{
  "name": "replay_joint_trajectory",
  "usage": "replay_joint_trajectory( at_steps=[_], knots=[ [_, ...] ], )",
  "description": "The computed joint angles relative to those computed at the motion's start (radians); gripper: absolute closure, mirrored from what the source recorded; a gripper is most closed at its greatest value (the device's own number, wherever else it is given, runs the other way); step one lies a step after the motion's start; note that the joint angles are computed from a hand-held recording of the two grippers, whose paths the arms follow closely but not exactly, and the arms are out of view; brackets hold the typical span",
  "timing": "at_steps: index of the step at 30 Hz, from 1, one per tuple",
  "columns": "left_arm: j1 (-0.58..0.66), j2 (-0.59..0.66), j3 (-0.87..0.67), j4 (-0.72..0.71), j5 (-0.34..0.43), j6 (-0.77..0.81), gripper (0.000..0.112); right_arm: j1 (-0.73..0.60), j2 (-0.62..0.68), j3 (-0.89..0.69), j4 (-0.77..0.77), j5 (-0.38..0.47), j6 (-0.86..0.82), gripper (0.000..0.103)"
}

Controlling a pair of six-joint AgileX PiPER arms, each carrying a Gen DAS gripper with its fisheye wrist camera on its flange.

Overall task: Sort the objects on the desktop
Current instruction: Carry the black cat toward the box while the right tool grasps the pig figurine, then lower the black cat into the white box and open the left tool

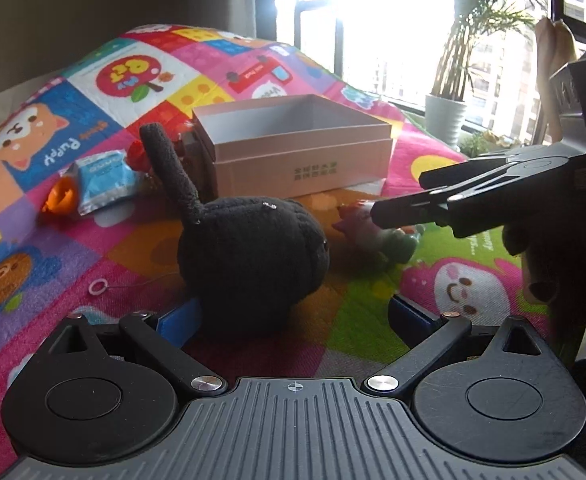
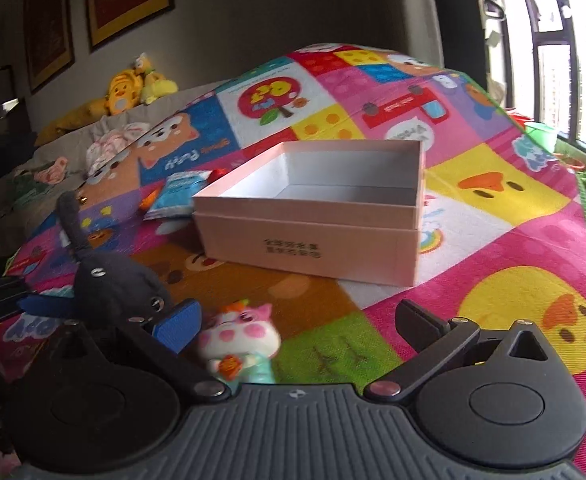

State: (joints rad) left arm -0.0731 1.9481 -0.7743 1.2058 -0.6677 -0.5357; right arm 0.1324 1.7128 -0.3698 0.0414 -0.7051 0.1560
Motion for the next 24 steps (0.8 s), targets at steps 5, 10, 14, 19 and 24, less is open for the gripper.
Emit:
replay_joint_trajectory(
  at_steps=[5, 10, 14, 19, 24],
  knots=[
    [-0.037, -0.012, 0.012, -0.152, 0.048, 0.094, 0.011, 0.075, 0.022, -0.083, 0.085, 0.138, -0.129, 0.045],
    [-0.117, -0.006, -0.025, -0.337, 0.134, 0.117, 0.011, 0.087, -0.046, -0.057, 0.138, 0.195, -0.200, 0.054],
    [-0.177, 0.006, -0.049, -0.485, 0.180, 0.153, 0.013, 0.048, -0.187, 0.008, 0.096, 0.257, -0.176, 0.054],
    [-0.238, -0.010, -0.023, -0.689, 0.186, 0.380, 0.022, -0.064, -0.380, 0.051, -0.134, 0.372, 0.020, 0.054],
    [-0.267, -0.093, -0.101, -0.622, 0.163, 0.332, 0.022, -0.123, -0.576, 0.068, -0.038, 0.400, -0.099, 0.054]
  ],
)
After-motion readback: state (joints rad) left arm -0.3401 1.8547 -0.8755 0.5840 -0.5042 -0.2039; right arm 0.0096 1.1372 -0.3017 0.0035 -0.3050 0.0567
